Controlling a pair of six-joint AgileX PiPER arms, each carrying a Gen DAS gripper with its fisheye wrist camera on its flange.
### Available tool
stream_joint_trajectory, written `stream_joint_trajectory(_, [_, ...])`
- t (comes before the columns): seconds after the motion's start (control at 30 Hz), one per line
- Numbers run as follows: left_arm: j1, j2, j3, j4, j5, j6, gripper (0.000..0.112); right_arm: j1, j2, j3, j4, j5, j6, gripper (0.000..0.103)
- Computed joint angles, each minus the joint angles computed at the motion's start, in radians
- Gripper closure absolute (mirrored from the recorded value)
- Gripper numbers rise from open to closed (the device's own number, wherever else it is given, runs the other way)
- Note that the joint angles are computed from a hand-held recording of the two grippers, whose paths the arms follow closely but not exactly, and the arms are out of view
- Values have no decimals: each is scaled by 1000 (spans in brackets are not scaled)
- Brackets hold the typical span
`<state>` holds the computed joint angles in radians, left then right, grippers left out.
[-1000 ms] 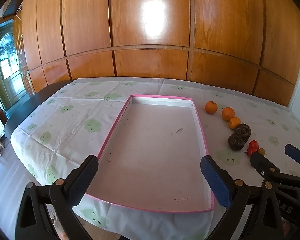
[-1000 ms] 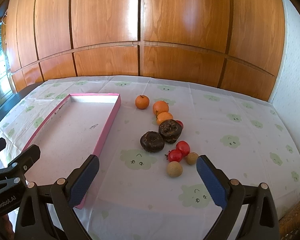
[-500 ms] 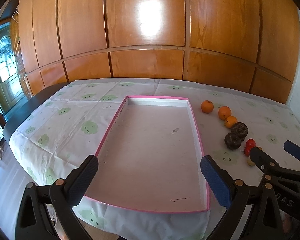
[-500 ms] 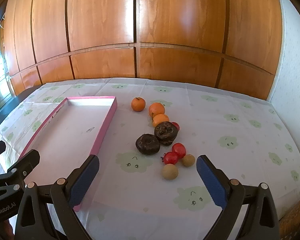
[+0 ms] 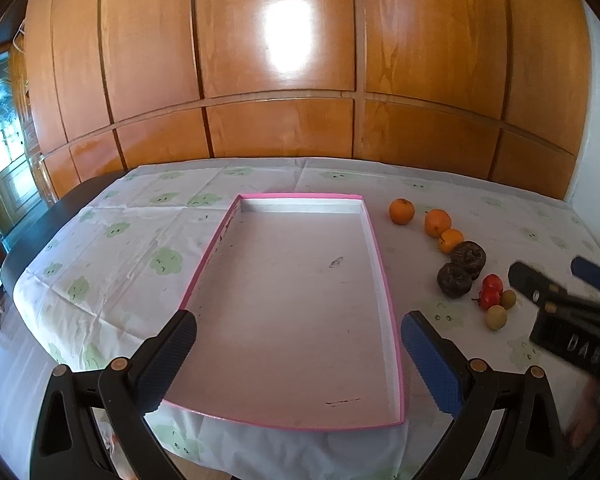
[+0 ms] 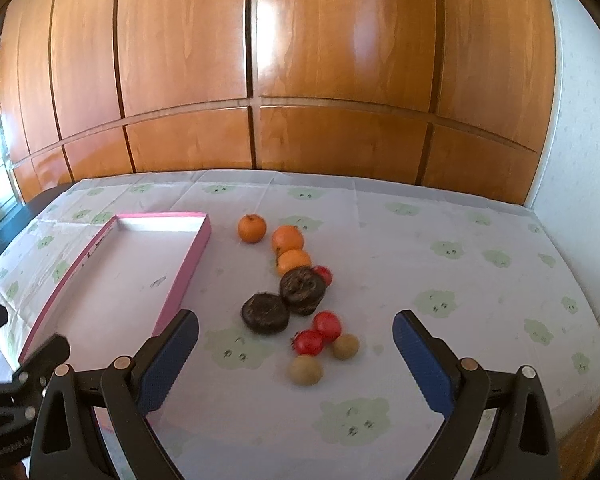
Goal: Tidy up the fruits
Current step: 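Reach the left tool to the dark brown fruit and close on it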
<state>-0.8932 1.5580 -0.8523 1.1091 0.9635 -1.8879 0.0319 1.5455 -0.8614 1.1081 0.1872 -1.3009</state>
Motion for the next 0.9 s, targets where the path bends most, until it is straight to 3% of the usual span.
stream_joint_trajectory(0.13, [8,-12,3,19,-41,15,10,-76,60,-142,-214,140,193,4])
stream_joint_trajectory(0.3, [56,-33,-7,-1,-175,73,10,-187,210,-418,-384,340,349,4])
stream_joint_trajectory(0.4, [87,-19,-31,-38,-243,142,10,-231,310,-558,-479,381,424,4])
stream_joint_trajectory(0.5, [145,4,-76,-135,-321,267,12,-265,389,-657,-521,427,473,4])
stream_joint_trajectory(0.7, [226,87,-208,-366,-424,587,34,-300,476,-776,-509,531,557,9])
stream_joint_trajectory(0.9, [259,287,-473,-644,-370,1009,52,-299,480,-786,-492,565,534,10])
